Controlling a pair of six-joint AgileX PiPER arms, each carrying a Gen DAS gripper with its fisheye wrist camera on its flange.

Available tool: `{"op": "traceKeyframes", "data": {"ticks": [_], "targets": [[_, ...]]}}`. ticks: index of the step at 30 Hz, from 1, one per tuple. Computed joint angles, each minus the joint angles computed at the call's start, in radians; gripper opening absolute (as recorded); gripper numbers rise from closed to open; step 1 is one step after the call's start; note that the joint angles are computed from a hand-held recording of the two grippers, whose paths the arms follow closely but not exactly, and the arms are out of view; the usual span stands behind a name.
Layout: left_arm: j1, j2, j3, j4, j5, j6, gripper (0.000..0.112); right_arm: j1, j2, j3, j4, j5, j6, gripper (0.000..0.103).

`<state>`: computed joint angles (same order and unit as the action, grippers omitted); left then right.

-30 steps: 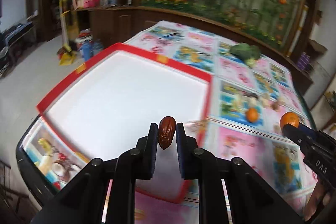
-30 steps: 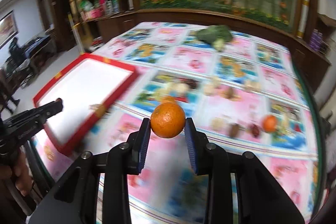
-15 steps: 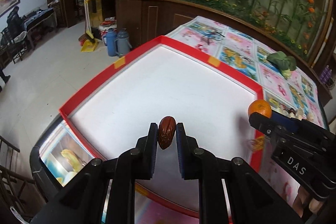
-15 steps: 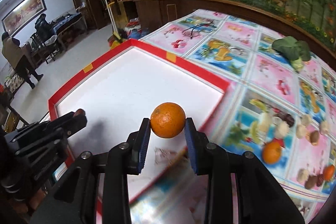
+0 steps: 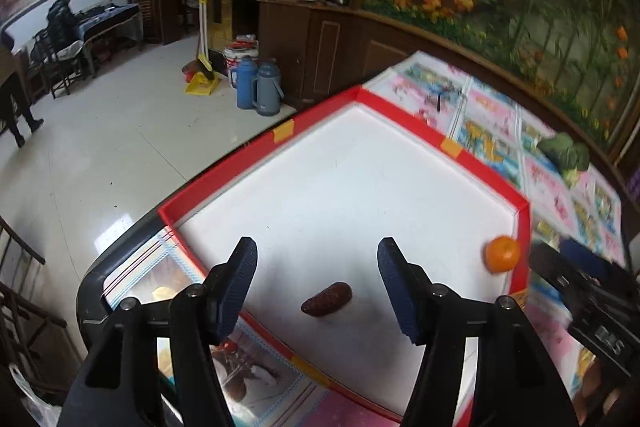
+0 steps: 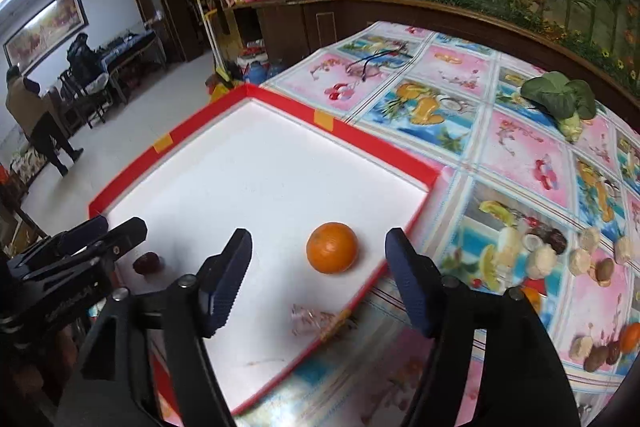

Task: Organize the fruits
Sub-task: 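Carry orange and date into the red-rimmed tray and open both tools, then move both open tools back over the fruits on the cloth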

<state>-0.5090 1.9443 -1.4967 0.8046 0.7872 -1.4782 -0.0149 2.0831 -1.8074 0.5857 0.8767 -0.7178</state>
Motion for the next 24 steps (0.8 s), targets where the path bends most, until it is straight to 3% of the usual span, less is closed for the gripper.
{"op": "traceKeyframes", "data": {"ticks": [5,8,15,19,24], "targets": [[-0.093,-0.08,0.119,0.246,0.019,-0.346,0.062,-0.15,-0.164,0.212,0.13,-0.037,-0.179,0.072],[-0.138,-0.067,0.101,0.285,0.0,-0.373,0.062,-0.266,-0.237,0.321,0.172,-0.05,-0.263,0.072],[-0.248,0.082,-0.12,0.104,-0.078,-0.06,0.062,-0.572,-0.243,0.388,0.138,-0.049,-0.312,0.076],[-0.279,0.176,-0.258,-0.06,-0.069,0.176,0.062,-0.672,-0.193,0.344,0.12,-0.033,-0.277,0.076],[-0.301,0.252,-0.368,-0.157,-0.016,0.317,0.062,-0.737,-0.165,0.323,0.169,0.001,-0.295,0.076]]}}
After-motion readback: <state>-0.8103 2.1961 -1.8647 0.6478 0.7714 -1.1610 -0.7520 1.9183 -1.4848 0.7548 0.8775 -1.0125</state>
